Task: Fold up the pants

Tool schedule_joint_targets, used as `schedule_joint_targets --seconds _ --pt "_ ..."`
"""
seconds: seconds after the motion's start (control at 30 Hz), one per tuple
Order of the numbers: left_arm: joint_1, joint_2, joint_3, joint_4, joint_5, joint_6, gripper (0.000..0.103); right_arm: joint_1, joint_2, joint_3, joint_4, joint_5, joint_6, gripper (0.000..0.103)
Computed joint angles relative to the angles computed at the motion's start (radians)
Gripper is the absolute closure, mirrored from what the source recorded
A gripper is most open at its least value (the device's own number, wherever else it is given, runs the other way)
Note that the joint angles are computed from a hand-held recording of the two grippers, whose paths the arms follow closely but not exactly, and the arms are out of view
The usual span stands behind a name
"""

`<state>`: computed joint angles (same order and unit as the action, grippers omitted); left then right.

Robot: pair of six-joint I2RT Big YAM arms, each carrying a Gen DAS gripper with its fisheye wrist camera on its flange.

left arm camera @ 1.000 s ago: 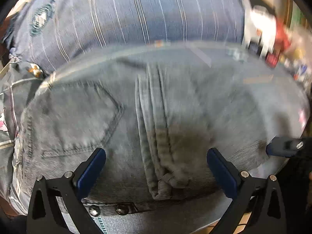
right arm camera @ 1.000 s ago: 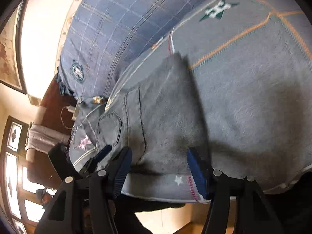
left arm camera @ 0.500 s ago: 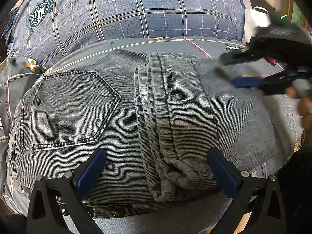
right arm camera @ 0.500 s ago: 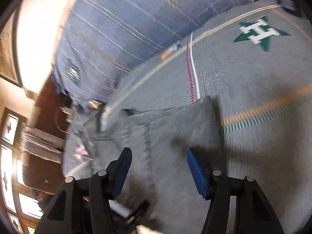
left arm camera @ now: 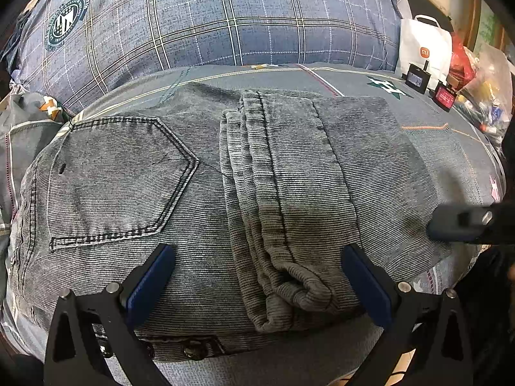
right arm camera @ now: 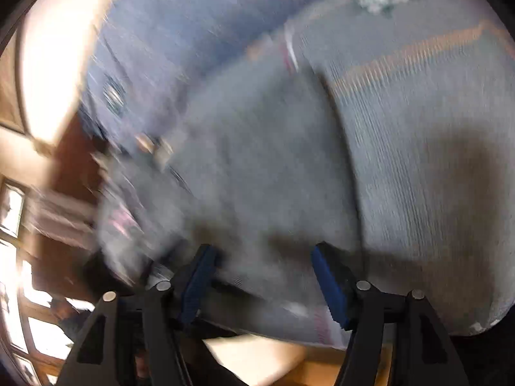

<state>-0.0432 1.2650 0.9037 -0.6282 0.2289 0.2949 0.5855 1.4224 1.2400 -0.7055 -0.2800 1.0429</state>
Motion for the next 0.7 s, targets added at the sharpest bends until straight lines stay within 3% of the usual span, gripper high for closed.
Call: schedule_joint_targets --seconds 0.03,0.1,0.17,0.23,0.3,0.33,0.4,0.5,0.57,0.7 --pt "0.004 -0.001 -0.002 0.002 0.005 0.003 0.0 0.003 -0.016 -0.015 0.023 0.021 0.014 0.037" --pt "0.002 -0.003 -0.003 0.003 0.0 0.001 0.0 0.003 -0.02 0.014 -0.027 0.03 0.016 0.037" --pt "0.002 -0.003 -0.002 0.001 0.001 -0.001 0.0 0.019 -0.035 0.031 -0.034 0.094 -0.019 0.036" --pt "0.004 -0.004 -0.003 0.0 0.002 0.002 0.0 0.029 -0.035 0.028 -0.017 0.09 -0.038 0.034" --pt "0.012 -0.008 0.005 -0.02 0.015 0.006 0.0 0.03 -0.004 0.022 -0.052 0.074 -0.035 0.033" --pt "0.022 -0.016 0.009 -0.031 0.03 -0.003 0.0 0.026 -0.02 -0.01 -0.015 0.071 -0.002 0.033" --pt "0.065 -0.053 0.007 -0.019 0.079 -0.032 0.0 0.021 -0.026 0.001 -0.028 0.061 0.017 0.034" --pt "0.159 -0.105 0.006 0.006 0.141 -0.08 0.0 0.027 -0.012 0.075 -0.1 0.1 -0.046 0.034" --pt "0.238 -0.108 0.018 -0.014 0.189 -0.115 0.0 0.035 0.008 0.136 -0.115 0.113 -0.092 0.034" --pt "0.444 -0.046 0.064 -0.087 0.351 -0.289 0.0 0.072 0.116 0.292 -0.136 0.129 -0.185 0.033"
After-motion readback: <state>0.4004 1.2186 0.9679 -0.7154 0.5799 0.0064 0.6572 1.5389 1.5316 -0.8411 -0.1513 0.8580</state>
